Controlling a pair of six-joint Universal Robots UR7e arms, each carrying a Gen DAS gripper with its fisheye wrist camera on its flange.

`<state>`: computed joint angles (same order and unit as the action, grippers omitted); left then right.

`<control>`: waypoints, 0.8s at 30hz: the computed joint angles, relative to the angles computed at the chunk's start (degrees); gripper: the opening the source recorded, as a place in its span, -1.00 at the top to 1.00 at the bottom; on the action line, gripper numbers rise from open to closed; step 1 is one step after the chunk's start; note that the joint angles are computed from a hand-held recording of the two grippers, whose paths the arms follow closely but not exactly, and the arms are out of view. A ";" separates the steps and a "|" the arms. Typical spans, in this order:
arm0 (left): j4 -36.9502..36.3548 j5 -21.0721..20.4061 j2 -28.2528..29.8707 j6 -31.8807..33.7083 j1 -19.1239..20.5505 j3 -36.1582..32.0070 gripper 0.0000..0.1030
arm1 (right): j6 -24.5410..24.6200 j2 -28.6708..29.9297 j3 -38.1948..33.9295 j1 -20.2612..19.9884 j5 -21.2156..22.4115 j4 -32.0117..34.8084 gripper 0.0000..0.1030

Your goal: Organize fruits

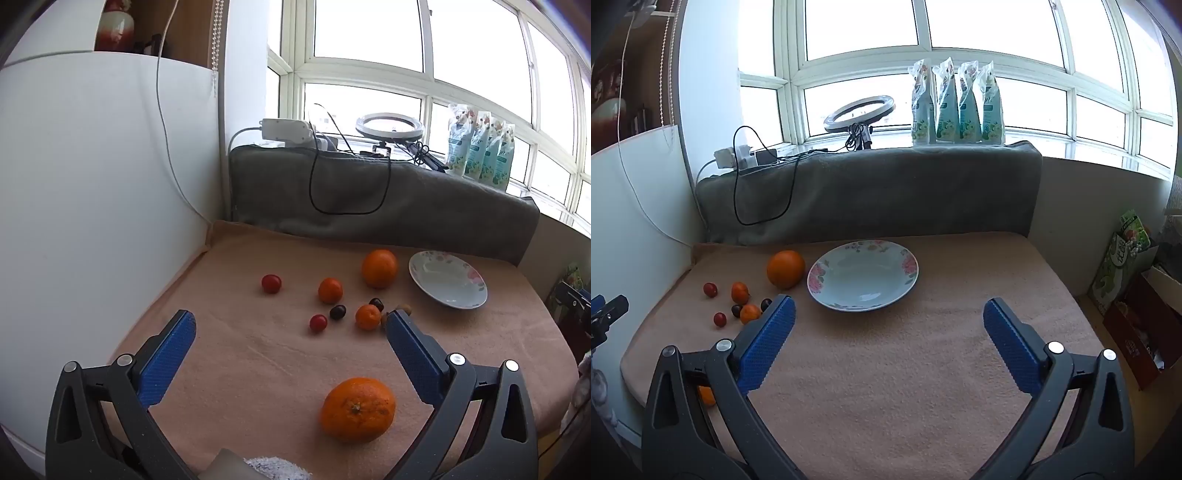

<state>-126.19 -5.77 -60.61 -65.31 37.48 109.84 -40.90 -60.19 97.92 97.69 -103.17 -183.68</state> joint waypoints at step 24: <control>-10.07 0.38 1.72 8.33 -0.10 0.46 -0.99 | 0.07 -0.28 -0.03 0.25 0.27 0.80 -1.00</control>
<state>-136.26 -5.39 -58.89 -56.98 37.38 110.30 -40.83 -60.46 97.89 97.94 -102.90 -182.88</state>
